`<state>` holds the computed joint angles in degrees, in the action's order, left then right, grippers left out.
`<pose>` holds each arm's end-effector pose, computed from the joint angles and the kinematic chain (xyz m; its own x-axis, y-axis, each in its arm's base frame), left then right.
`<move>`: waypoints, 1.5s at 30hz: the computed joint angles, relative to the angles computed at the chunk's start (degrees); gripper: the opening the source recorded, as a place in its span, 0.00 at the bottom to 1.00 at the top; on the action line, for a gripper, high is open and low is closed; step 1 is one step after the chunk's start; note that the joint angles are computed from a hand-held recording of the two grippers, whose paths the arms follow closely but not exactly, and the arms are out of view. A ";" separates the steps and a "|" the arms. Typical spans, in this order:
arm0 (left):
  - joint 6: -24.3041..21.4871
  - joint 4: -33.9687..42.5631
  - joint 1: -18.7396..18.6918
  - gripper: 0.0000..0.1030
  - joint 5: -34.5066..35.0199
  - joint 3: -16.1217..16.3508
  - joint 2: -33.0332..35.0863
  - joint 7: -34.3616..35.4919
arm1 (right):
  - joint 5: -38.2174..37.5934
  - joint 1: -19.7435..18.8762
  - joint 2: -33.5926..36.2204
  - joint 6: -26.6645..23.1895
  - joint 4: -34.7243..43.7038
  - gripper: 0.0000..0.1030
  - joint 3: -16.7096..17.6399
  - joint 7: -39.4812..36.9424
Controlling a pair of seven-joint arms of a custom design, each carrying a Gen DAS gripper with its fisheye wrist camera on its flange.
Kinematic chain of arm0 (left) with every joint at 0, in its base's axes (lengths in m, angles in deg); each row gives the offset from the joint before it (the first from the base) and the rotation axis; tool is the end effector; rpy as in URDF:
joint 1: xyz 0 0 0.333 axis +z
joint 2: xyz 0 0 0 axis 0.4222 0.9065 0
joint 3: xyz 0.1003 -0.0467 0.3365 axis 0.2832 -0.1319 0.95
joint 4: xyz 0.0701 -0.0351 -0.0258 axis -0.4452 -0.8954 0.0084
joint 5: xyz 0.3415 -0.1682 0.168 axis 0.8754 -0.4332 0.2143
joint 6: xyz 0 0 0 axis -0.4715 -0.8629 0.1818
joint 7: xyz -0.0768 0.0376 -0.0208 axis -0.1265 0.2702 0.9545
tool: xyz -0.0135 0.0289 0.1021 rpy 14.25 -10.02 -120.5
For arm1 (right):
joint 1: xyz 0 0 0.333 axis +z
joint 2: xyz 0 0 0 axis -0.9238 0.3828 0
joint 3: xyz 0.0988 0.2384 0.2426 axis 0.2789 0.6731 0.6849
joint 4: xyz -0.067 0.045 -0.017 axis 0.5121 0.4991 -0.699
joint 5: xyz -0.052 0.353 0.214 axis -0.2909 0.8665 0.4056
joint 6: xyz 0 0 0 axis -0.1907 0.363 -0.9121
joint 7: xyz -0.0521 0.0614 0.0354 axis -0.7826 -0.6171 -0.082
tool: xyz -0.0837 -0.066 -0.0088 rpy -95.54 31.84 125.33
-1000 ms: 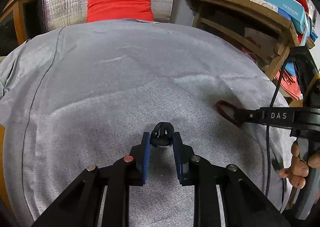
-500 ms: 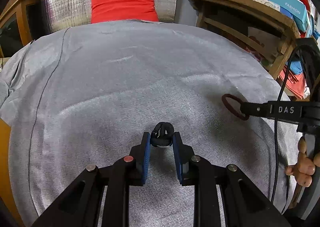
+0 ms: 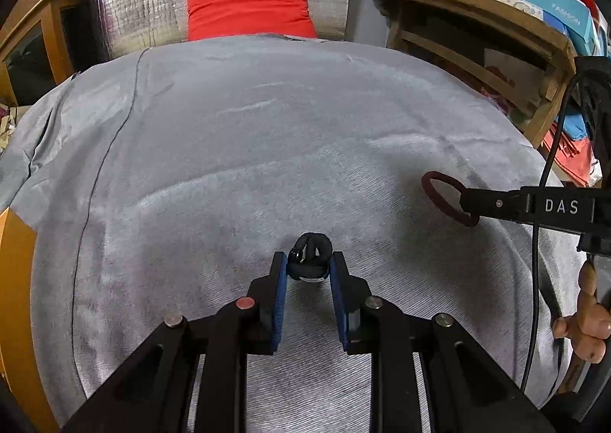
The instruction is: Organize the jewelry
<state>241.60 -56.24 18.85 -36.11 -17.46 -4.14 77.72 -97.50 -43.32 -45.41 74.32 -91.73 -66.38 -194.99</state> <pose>0.6010 -0.2459 0.3950 -0.8824 -0.4703 0.0148 -0.3732 0.6804 -0.6307 0.4709 0.2962 0.3866 -0.7310 -0.5732 -0.3703 -0.3843 0.7942 -0.4708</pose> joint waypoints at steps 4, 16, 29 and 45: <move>-0.32 0.66 -0.74 0.23 4.28 1.15 0.98 -3.80 | 2.27 0.08 1.83 2.08 1.13 0.06 -0.30 -3.48; 0.24 0.81 0.44 0.62 9.96 0.06 2.03 -7.92 | 1.20 -0.10 1.01 6.47 -0.63 0.13 -1.23 -0.23; -2.02 2.03 2.07 0.24 7.72 -0.19 2.51 -6.60 | 3.31 0.95 2.51 1.95 2.44 0.22 -0.66 -4.75; -7.11 3.41 2.95 0.08 2.66 1.14 1.42 -4.01 | -0.71 1.81 0.47 -2.00 1.63 0.11 -0.04 -0.27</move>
<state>234.49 -52.82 21.80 -33.45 -16.32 -2.72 73.71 -98.21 -41.51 -44.94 72.32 -90.10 -66.42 -195.26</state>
